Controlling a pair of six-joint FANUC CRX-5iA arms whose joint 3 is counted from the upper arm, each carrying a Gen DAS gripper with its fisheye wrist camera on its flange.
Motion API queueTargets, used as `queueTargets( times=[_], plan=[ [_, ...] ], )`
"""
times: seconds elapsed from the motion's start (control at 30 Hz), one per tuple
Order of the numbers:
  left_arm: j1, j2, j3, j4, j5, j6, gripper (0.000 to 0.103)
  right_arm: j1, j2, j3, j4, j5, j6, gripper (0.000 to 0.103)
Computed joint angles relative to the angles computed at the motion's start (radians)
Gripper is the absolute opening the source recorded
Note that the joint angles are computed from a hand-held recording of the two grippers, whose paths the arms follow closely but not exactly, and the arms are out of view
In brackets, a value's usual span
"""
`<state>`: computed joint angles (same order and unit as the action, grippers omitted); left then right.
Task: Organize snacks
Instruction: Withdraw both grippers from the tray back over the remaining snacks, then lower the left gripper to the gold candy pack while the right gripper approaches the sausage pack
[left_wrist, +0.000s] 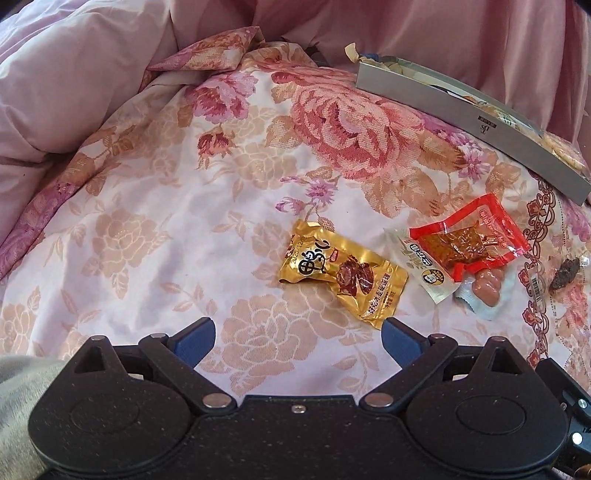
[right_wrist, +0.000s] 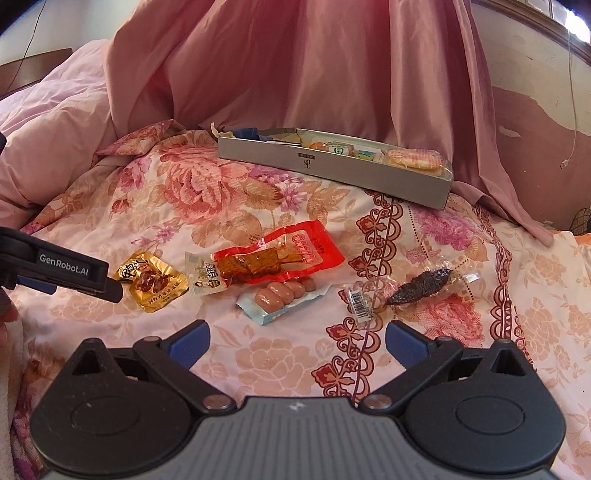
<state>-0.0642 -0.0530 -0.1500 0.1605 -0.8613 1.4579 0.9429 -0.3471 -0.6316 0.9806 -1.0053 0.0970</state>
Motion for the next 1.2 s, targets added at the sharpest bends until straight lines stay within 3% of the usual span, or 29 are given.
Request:
queueTargets(
  times=[0.43,0.7,0.87,1.03,1.2],
  plan=[
    [-0.004,0.053,0.033,0.018,0.003,0.015,0.096,-0.1,0.059,0.054,-0.114,0.1,0.133,0.103],
    [0.01,0.109,0.048,0.114,0.027,0.033,0.096,-0.185,0.14,0.058,-0.045,0.189,0.116,0.103],
    [-0.012,0.167,0.109,0.063,0.029,0.125,0.096,-0.251,0.182,0.074,-0.072,0.29,0.089,0.103],
    [-0.06,0.211,0.174,-0.048,0.042,0.172,0.097,-0.287,0.234,0.089,-0.048,0.324,0.055,0.103],
    [-0.086,0.228,0.176,-0.064,0.081,0.092,0.097,-0.303,0.246,0.081,-0.016,0.367,0.035,0.102]
  ],
)
